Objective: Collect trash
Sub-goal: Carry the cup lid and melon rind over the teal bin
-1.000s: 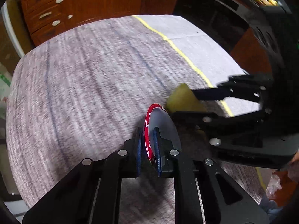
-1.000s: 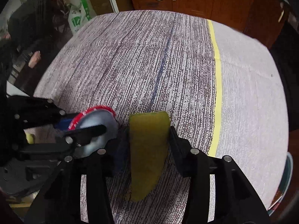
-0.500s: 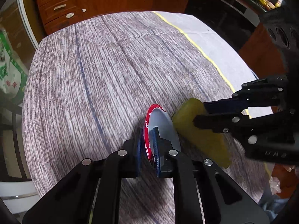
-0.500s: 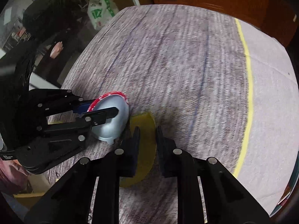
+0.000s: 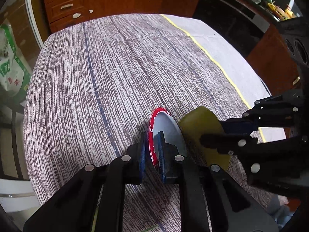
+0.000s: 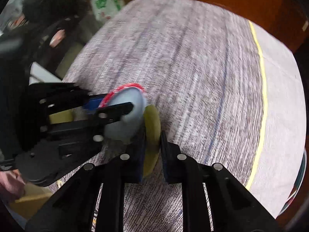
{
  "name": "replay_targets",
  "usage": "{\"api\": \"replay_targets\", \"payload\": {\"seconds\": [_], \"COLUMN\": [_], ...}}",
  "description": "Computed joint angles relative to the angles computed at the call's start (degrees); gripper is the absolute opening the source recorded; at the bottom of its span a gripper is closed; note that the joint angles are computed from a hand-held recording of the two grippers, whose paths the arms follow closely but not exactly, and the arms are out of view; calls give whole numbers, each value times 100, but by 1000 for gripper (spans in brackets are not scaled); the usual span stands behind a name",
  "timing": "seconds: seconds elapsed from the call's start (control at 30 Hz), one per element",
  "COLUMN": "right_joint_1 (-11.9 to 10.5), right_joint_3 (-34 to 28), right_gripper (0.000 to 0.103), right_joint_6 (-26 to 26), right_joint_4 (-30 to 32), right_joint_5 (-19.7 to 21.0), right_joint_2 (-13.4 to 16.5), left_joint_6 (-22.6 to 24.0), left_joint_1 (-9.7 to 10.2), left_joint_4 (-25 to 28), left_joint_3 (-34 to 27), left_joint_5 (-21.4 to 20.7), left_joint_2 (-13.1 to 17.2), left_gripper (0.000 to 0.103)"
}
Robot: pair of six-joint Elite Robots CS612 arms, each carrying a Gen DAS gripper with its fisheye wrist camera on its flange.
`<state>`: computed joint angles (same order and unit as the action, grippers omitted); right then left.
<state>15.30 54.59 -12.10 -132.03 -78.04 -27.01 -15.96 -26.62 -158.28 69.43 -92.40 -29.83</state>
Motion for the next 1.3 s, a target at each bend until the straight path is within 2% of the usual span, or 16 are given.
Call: {"api": "replay_targets", "payload": {"seconds": [0.03,0.3,0.5,0.67,0.9,1.03,1.2,1.3], "right_joint_1": [18,-92,-404,-702,-1129,-1429,-1763,-1951], "right_joint_3": [82,602,1216,1767,2388,2696,2993,3087], "right_gripper": [14,14,14,14,14,14,14,14], "right_joint_6": [41,384,743,1153,1628,1919,2233,2418], "right_joint_4": [-139,-685,-1363,-1976,-2674,-2948,-3260,-3355], "right_joint_5": [-133,-152,28,160,-55,-252,-393,-407], "right_joint_2": [-49,-380,-706,-976,-1272,-1408,-1480,-1468], "left_joint_6": [9,84,270,471,851,1022,1268,1438], "left_joint_1": [-15,-133,-310,-501,-787,-944,-1113,-1221], "left_joint_4": [-29,-208,-177,-28,515,970,1743,2359], "left_joint_3": [46,218,71,-321,-1253,-1998,-3196,-4136], "left_joint_5": [20,169,250,219,158,76,-14,-10], "left_joint_2": [-30,-197,-224,-113,276,616,1178,1641], "left_gripper": [11,10,10,10,10,10,10,10]}}
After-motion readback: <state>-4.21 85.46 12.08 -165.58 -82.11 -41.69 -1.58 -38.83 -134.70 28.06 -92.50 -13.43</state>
